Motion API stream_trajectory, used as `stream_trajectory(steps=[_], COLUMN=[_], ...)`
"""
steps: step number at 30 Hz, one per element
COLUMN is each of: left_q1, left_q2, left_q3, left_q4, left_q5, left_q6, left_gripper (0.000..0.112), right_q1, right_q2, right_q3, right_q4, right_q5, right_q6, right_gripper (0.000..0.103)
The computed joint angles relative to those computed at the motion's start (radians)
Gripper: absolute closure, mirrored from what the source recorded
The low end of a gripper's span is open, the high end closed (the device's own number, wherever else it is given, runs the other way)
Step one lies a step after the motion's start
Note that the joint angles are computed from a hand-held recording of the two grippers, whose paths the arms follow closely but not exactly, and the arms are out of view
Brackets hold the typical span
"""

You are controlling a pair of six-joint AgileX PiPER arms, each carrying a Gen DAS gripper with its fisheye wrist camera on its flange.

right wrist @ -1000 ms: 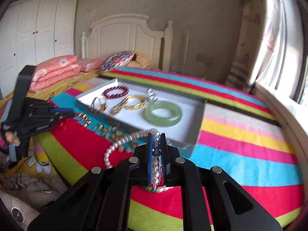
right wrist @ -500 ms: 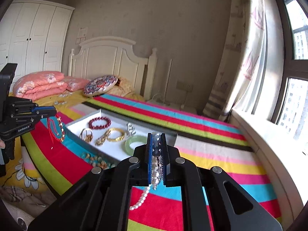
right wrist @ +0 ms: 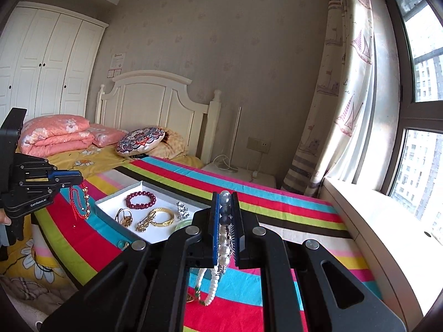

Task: Organize jewelry
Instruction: 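Lift the pearl necklace and carry it over the box with the right tool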

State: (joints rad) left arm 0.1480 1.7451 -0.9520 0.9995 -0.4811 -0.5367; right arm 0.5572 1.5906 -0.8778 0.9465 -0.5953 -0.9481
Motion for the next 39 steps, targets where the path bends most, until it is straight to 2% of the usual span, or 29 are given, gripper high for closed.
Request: stream_trajectory(steps=[14, 21, 24, 32, 36, 39], left_q1=[-0.017, -0.048, -0.065, -0.103, -0.120, -0.129], left_q2=[-0.029, -0.041, -0.029, 0.077, 0.158, 0.216], left_q3=[-0.013, -0.058, -0.097, -0.295, -0.411, -0.484], left_q4=[0.021, 0.044, 0.084, 0.338, 0.494, 0.601], left_q5=[0.004, 0.013, 0.026, 0.090, 0.135, 0.165], left_q6=[-0.002, -0.027, -0.070, -0.363, -0.537, -0.649], left_gripper=[0.108, 0.108, 0.108, 0.108, 0.108, 0.107], right_q1=[0.038, 0.032, 0.017, -0.037, -0.053, -0.049], right_q2=[-0.052, -0.038, -0.013, 0.117, 0.217, 0.288], right_q3=[-0.042, -0.115, -0.174, -0.413, -0.567, -0.665], right_q4=[0.034, 0.029, 0.040, 0.122, 0.275, 0.395], right_q5=[-0.024, 0.013, 0.055, 0.198, 0.277, 0.289], right_q6=[-0.109, -0.156, -0.199, -0.330, -0.490, -0.630], right_gripper=[0.093, 0.093, 0.093, 0.093, 0.093, 0.093])
